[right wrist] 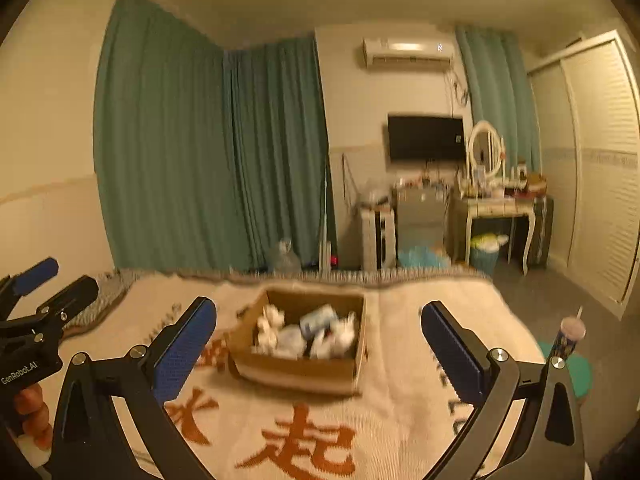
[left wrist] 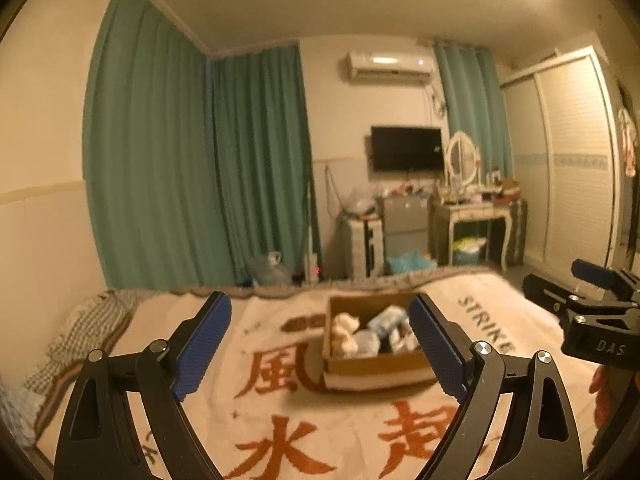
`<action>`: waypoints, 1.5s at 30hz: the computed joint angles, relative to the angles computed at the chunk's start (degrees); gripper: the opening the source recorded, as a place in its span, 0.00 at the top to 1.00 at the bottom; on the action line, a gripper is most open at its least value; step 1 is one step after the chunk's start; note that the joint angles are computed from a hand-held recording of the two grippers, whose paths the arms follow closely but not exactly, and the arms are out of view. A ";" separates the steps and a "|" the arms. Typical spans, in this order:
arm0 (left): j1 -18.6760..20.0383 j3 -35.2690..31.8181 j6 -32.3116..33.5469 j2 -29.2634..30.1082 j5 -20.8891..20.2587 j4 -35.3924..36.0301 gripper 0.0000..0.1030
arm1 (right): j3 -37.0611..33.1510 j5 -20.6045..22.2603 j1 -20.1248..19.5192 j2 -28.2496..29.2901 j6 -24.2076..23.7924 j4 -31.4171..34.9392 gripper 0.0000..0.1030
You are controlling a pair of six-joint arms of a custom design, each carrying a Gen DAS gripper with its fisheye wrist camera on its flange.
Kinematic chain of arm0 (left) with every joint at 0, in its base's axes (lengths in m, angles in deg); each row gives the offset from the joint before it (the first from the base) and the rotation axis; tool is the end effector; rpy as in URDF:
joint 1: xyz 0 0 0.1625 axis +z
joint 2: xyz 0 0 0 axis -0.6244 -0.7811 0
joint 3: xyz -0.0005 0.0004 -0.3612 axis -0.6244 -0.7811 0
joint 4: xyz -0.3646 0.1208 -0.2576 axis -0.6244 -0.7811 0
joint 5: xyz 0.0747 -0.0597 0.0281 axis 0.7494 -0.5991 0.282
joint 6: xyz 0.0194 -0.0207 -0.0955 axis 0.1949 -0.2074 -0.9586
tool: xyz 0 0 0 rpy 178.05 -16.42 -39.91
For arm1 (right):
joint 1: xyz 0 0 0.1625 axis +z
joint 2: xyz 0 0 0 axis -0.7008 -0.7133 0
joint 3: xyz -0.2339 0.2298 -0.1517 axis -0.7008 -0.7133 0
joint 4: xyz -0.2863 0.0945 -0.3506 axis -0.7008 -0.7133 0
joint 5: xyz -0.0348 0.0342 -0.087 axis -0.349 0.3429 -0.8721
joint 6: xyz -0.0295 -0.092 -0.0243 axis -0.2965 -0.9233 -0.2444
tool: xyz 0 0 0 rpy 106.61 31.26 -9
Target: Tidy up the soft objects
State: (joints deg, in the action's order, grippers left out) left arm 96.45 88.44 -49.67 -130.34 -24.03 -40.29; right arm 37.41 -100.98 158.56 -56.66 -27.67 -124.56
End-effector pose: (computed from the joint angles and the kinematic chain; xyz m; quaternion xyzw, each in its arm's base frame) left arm -0.2523 -0.7341 0.3181 0.3914 0.7282 -0.5116 0.2338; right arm 0.3738 -0.6704 0.2012 0.1381 -0.7255 0.5961 0.3151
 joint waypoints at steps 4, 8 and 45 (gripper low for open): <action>0.28 -0.64 -0.01 1.39 -0.87 1.18 0.11 | 0.21 -1.08 -1.73 0.19 2.15 2.55 0.00; 0.48 -0.55 -0.18 1.88 -0.99 1.25 0.11 | 0.26 -1.19 -2.55 0.05 3.20 4.53 0.00; 0.30 -0.84 -2.27 1.95 -2.58 3.06 0.11 | -2.74 -2.69 -2.46 2.05 2.89 6.08 0.00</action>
State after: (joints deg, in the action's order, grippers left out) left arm 96.75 87.60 -51.95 -128.39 -26.61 -37.23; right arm 34.67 -103.66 156.09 -54.62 -24.77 -118.49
